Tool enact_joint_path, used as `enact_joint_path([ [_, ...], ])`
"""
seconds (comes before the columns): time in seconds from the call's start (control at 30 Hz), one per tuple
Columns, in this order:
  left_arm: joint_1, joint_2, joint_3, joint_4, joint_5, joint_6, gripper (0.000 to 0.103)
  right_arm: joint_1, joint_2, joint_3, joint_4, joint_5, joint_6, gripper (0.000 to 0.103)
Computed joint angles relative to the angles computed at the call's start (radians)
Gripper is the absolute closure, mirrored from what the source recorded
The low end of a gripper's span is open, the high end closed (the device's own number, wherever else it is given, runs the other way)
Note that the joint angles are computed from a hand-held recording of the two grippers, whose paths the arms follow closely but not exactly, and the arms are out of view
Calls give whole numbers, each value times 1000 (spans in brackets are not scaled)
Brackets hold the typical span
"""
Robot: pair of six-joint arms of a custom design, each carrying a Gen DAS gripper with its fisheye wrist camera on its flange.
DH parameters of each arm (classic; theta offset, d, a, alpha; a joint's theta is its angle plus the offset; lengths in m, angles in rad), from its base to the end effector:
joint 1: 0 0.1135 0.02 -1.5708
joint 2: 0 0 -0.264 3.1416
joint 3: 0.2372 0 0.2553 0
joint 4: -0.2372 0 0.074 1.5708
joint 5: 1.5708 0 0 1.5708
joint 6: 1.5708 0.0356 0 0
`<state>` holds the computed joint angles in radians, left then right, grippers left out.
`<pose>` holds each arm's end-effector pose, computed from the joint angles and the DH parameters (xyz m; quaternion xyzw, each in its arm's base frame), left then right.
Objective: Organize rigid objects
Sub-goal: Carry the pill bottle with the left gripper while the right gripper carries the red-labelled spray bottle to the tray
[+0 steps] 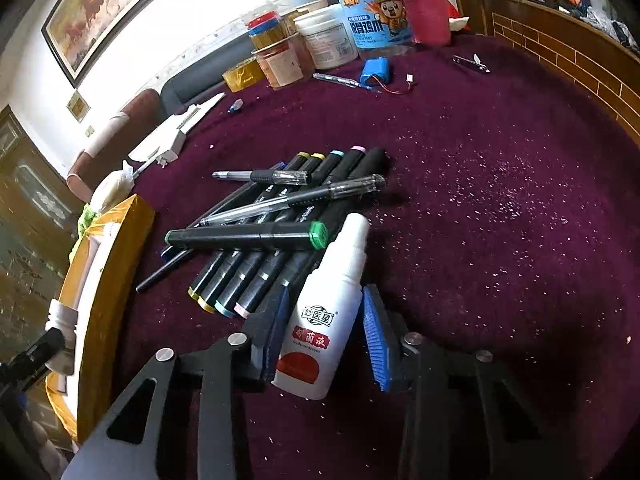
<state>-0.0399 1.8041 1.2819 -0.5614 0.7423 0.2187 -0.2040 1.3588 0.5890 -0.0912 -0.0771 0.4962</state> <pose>0.3717 -0.0389 0.2100 0.2034 0.8856 -0.3305 0.2553 0.2510 -0.0491 0.1589 0.3088 0.8847 0.0863 0.3383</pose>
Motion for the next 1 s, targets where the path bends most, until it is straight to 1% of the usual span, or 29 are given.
enact_joint_path([
  [0.1,59,41,74,-59,6,33,72,-51,-43,-24,-18,-101,-4,75],
  [0.17,91,74,124,-72,-15,39,72,-81,-91,-46,-24,-171,-1,75],
  [0.27,143,124,193,-97,-19,42,72,-92,-161,-54,-44,-224,11,75],
  [0.37,176,139,209,-95,-5,43,72,-64,-200,-36,-67,-225,21,75],
  [0.5,204,152,207,-106,17,61,72,9,-222,-11,-83,-190,45,75],
  [0.63,217,162,203,-109,16,74,72,85,-226,5,-88,-147,64,75],
  [0.8,221,196,252,-129,1,80,72,178,-152,73,-72,-157,74,74],
  [0.9,202,226,312,-134,-36,84,72,255,-51,156,-46,-180,78,74],
  [1.0,175,301,429,-159,-79,62,72,330,97,280,-25,-195,74,74],
])
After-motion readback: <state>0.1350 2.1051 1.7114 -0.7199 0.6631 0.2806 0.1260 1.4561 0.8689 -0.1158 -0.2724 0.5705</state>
